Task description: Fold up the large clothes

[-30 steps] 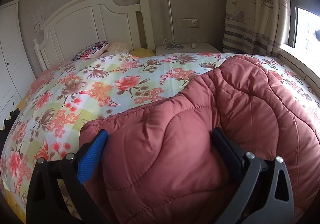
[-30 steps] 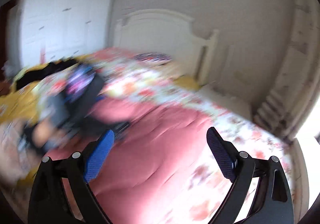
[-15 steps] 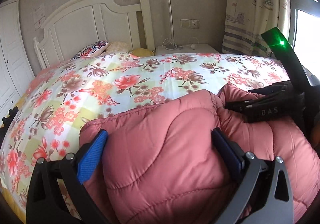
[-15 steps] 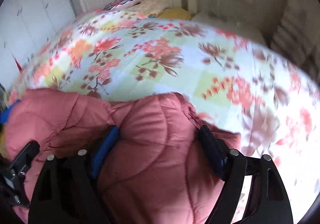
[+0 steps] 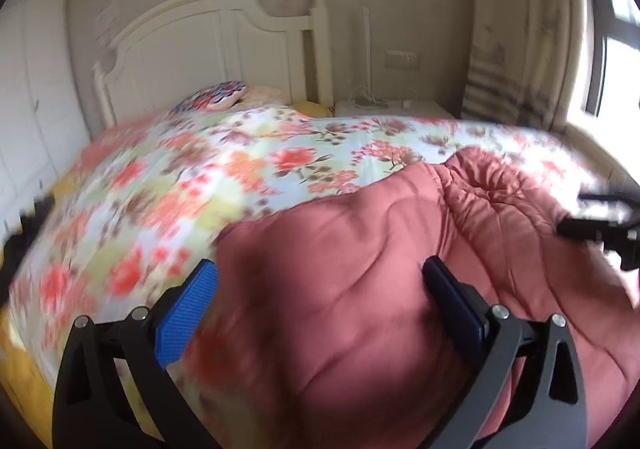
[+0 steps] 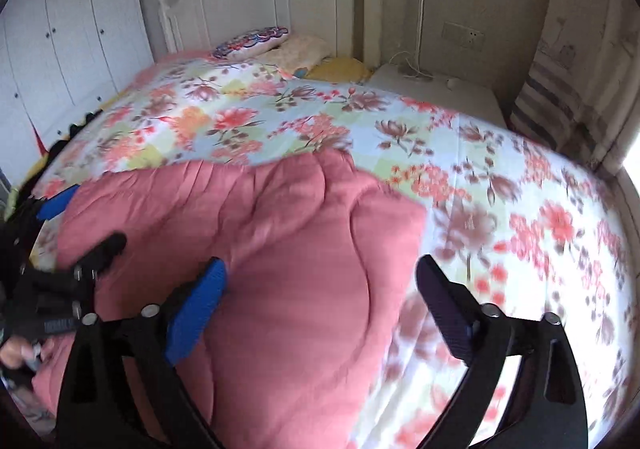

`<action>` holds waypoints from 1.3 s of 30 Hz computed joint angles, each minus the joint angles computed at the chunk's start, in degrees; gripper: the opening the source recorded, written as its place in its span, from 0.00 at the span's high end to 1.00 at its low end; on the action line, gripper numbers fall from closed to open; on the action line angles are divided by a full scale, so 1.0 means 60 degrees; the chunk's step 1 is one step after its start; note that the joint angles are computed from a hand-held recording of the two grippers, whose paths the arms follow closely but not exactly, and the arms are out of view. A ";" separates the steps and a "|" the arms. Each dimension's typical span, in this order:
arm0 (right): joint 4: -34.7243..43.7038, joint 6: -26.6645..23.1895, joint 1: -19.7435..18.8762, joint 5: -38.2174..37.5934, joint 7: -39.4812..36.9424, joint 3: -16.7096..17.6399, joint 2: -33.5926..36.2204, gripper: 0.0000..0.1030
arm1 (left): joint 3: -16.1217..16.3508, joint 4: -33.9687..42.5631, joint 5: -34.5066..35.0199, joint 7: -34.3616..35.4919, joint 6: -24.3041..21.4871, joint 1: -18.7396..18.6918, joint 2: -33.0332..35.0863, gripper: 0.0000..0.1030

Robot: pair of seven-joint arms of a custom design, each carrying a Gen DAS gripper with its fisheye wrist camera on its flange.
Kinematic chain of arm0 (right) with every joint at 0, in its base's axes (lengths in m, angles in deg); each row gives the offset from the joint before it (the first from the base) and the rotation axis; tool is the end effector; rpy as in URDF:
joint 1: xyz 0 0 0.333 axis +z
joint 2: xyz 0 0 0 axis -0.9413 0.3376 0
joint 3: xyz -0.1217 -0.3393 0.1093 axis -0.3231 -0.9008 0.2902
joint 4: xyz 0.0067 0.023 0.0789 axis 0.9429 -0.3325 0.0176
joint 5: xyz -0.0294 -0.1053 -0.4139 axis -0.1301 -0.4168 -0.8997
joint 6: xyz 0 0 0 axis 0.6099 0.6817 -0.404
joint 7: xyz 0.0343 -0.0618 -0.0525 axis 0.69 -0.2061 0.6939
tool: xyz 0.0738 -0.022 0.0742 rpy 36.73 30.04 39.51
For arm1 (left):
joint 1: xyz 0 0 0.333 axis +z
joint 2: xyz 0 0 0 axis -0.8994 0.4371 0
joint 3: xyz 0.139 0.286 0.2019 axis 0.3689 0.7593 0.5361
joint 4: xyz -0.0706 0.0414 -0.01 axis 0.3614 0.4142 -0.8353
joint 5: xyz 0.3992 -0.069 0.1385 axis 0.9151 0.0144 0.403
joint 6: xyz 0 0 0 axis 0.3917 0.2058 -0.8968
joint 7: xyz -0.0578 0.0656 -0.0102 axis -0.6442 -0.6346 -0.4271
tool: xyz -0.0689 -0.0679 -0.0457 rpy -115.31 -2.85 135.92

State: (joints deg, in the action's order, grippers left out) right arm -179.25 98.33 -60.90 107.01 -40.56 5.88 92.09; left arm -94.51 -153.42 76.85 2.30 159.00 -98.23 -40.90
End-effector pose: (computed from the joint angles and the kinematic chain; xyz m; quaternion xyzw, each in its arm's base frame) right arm 0.7177 0.1846 0.4974 -0.8415 0.4030 -0.1143 0.3411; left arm 0.5306 -0.4768 0.4996 -0.7354 0.5065 -0.2473 0.3762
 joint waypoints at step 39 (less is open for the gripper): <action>0.4126 -0.2781 -0.1562 0.2484 0.1909 -0.0068 0.3093 0.21 | -0.0420 0.5597 -0.3860 0.3337 0.6376 0.2204 0.5176 0.22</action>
State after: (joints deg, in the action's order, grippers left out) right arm -154.50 81.65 -70.28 121.92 -29.10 5.48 110.65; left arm -97.03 -119.84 53.69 22.33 197.26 -85.01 -9.85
